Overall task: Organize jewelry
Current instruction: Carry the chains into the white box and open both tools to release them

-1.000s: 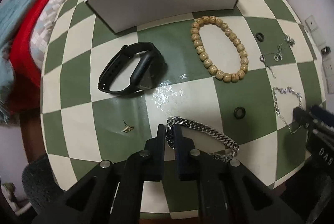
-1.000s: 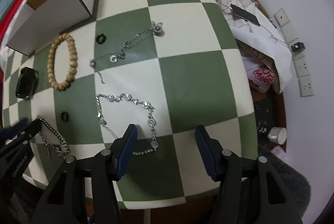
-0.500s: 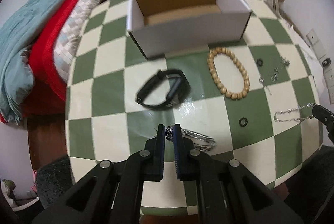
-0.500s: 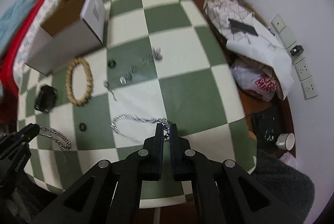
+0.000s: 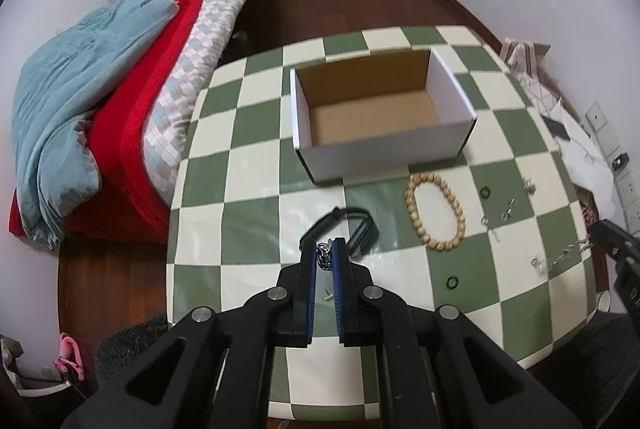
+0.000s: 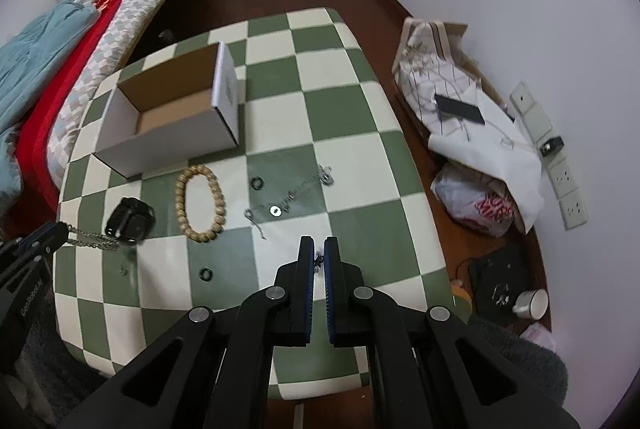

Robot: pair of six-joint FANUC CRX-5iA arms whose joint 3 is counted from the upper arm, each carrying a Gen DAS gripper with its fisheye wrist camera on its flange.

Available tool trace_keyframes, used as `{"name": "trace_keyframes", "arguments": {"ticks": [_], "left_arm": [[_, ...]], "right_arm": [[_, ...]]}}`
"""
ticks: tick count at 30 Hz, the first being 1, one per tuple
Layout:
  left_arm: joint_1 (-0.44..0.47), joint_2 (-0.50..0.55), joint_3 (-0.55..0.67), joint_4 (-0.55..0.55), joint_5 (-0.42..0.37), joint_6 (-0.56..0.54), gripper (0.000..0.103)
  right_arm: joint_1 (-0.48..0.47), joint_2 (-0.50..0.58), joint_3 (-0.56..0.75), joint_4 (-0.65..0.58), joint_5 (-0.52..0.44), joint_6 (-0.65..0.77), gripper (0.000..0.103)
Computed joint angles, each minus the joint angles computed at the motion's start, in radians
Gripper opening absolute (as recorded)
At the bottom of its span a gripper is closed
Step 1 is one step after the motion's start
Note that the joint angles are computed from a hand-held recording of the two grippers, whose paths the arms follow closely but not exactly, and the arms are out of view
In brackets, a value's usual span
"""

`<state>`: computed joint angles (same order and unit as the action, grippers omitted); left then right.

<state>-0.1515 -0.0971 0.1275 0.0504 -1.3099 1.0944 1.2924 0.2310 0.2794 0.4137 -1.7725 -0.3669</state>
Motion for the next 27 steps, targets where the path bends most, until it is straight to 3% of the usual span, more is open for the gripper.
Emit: {"name": "trace_keyframes", "arguments": {"ticks": [15, 27], "left_arm": [[0.016, 0.046, 0.132, 0.098, -0.016, 0.032, 0.005], [-0.001, 0.267, 0.429, 0.140, -0.106, 0.117, 0.005]], "right_arm": [[-0.013, 0.074, 0.166, 0.141, -0.034, 0.128, 0.004], [-0.111, 0.163, 0.344, 0.248, -0.011, 0.349, 0.004]]}}
